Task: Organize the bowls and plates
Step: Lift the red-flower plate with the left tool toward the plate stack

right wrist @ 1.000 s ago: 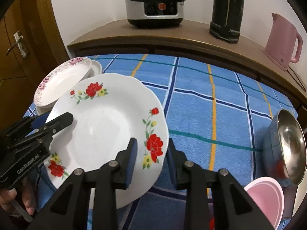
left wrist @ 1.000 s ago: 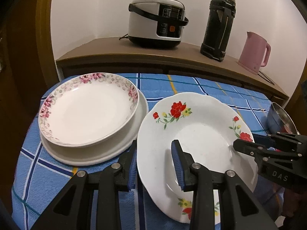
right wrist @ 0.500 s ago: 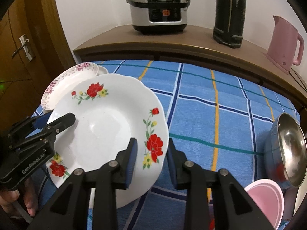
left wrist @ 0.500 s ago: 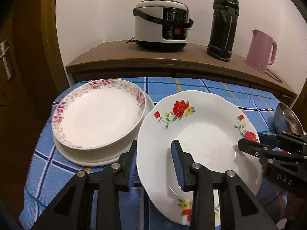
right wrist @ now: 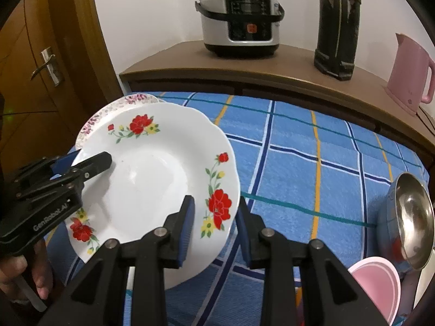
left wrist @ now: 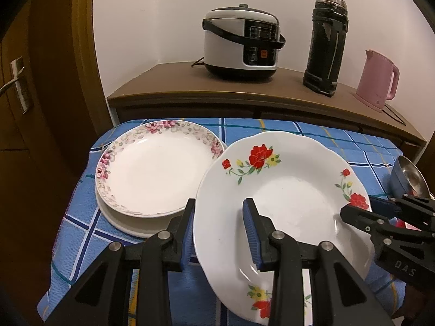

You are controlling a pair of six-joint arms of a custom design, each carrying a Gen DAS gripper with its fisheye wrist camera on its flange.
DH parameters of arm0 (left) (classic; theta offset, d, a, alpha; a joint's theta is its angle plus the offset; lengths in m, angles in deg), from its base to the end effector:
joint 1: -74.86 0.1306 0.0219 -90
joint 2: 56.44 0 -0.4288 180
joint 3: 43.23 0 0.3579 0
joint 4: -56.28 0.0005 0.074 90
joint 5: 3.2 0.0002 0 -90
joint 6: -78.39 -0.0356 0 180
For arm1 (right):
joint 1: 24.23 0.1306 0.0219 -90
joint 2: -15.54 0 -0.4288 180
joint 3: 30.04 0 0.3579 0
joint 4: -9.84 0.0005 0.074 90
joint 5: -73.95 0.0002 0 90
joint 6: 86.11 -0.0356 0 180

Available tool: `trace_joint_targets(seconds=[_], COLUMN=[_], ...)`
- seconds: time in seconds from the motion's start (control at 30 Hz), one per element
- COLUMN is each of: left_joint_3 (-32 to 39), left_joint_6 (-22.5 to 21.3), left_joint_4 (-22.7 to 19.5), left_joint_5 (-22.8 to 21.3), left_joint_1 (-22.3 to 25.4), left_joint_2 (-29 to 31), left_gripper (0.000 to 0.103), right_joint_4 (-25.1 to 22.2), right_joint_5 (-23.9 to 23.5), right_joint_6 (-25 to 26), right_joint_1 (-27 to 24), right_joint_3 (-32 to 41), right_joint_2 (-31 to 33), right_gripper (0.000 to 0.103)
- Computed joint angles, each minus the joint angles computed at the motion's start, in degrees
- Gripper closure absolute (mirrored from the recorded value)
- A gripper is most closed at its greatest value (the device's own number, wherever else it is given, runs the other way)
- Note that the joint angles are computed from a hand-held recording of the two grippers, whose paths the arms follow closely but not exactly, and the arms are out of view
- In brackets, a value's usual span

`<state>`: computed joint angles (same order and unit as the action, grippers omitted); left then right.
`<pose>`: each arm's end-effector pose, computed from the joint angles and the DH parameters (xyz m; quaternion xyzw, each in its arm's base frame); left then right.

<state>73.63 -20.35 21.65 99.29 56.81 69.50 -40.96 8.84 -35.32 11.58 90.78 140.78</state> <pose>0.6682 -0.2264 0.3460 0.2533 0.8793 -0.1314 0.3813 0.5659 0.3892 0.3658 0.0920 0.9295 0.0146 0.3567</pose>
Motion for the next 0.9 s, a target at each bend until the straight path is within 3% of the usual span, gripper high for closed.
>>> trace_joint_targets(seconds=[0.9], left_joint_3=[1.1], left_joint_6=[2.5], left_joint_4=[-0.3], left_joint_5=[-1.1], left_joint_1=[1.3], left_joint_2=[-0.6], left_gripper=[0.066], right_joint_4=[3.1], right_joint_5=[2.7], right_joint_6=[5.0], right_joint_1=[1.0], right_joint_3=[3.6], right_joint_2=[0.9], right_gripper=[0.072])
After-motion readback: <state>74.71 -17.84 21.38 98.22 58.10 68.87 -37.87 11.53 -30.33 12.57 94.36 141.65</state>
